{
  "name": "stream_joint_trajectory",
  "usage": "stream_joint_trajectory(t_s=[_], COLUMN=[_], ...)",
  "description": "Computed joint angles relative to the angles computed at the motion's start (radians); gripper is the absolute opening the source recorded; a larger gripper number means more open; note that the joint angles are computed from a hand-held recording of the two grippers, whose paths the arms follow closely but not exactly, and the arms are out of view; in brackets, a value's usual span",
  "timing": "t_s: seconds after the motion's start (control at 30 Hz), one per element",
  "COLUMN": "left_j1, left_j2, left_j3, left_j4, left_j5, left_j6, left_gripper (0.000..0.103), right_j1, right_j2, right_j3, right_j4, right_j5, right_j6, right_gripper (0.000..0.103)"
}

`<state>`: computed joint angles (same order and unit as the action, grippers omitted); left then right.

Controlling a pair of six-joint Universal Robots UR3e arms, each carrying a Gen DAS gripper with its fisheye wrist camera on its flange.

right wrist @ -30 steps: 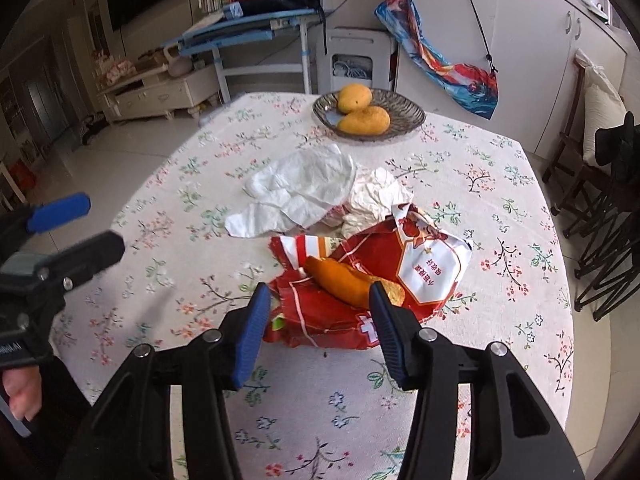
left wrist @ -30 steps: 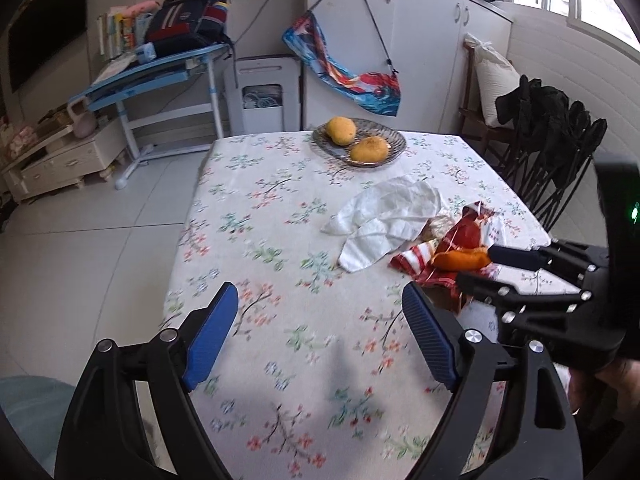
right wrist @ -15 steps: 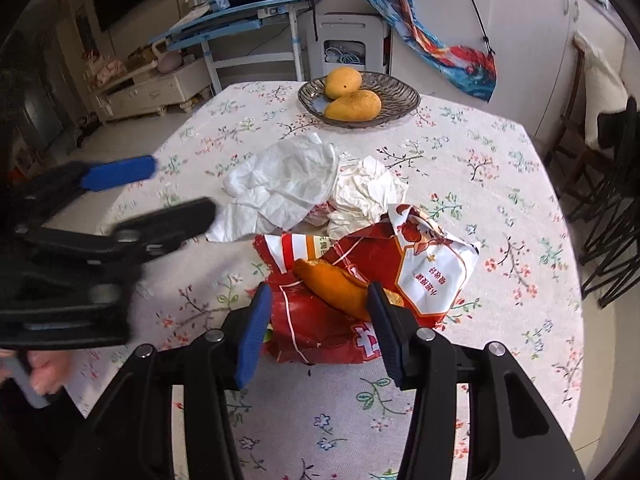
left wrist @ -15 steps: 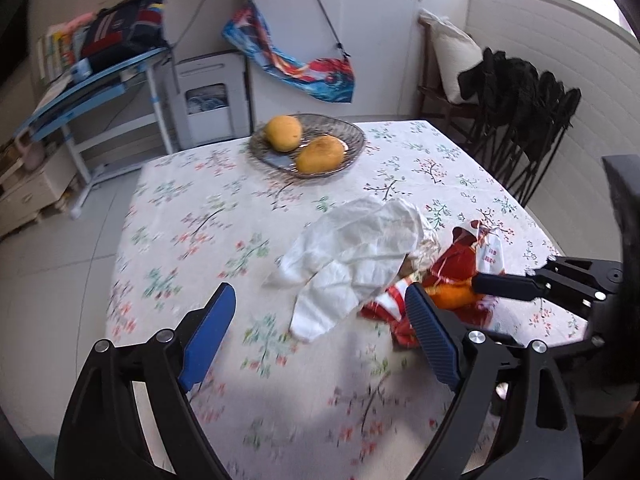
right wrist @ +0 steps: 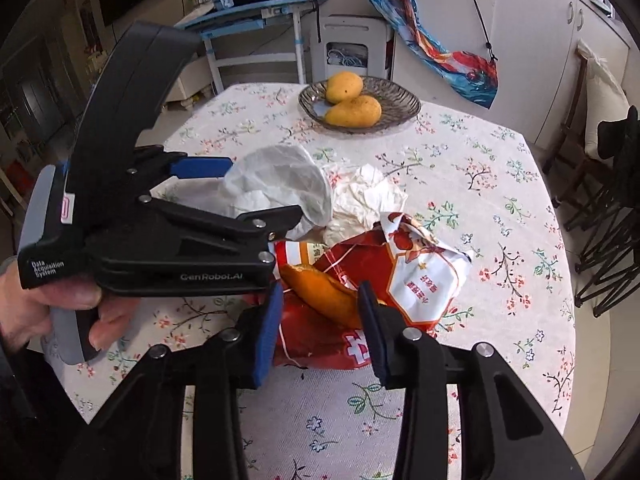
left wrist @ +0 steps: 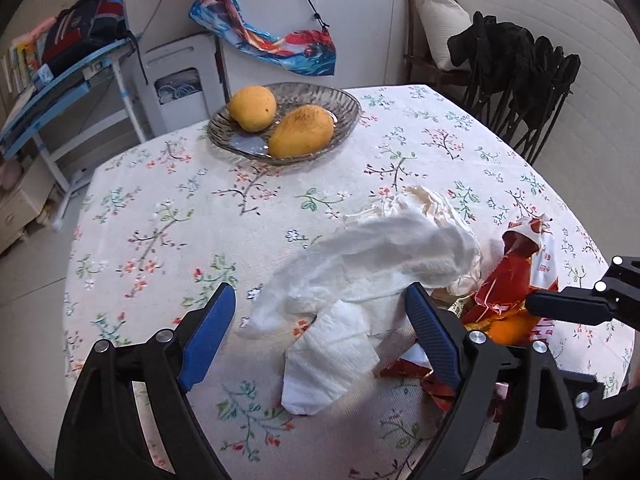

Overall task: Collect trash
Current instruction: 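Grasp a white tissue with the left tool while the right tool grasps an orange peel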

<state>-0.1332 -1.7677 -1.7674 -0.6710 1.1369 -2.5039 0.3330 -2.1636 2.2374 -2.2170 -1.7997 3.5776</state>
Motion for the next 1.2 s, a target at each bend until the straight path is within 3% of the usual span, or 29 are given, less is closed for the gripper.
stream_joint_trajectory(t_s=[0.07,0.2,0.23,0.37,0.47,0.67,0.97,1.2], left_j1=[-0.001,-0.004,0.001,0.04,0.075,0.144,0.204,0.238], left_j2=[-0.01,0.0,0.003,0.045,0.094,0.191,0.292,0.324], left_j3=[0.013,0.027,0.034,0.027,0.008,-0.019,-0.069,-0.085], left_j4=[-0.036,-0.097,-0.12,-0.176,-0.206,-0.27,-0.324,-0.335], left_j5=[-0.017,-0.018,-0.026,-0.057,-0.076,-0.117,-0.124,-0.121], left_j6=[0.022,0.067,0.073,0.101,0.112,0.104,0.105,0.095], left_gripper=[0.07,0.023,0.016,0.014,0.013,0.013,0.013,0.013], right_j1=[-0.001,0.009,0.014,0.007,0.002,0.01,0.027,0.078], right_j2=[0.015,0.048,0.054,0.029,0.002,-0.026,0.071,0.114], right_j3=[0.002,-0.003,-0.003,0.008,0.016,0.023,0.0,-0.011], right_j4=[-0.001,-0.004,-0.01,-0.03,-0.045,-0.08,-0.092,-0.112], right_j5=[-0.002,-0.02,-0.028,-0.018,-0.005,0.015,0.012,-0.058], right_j6=[-0.006,-0.009,-0.006,0.003,0.016,0.042,0.058,0.076], right_gripper=[0.039,0.032,0.03,0.016,0.011,0.01,0.012,0.011])
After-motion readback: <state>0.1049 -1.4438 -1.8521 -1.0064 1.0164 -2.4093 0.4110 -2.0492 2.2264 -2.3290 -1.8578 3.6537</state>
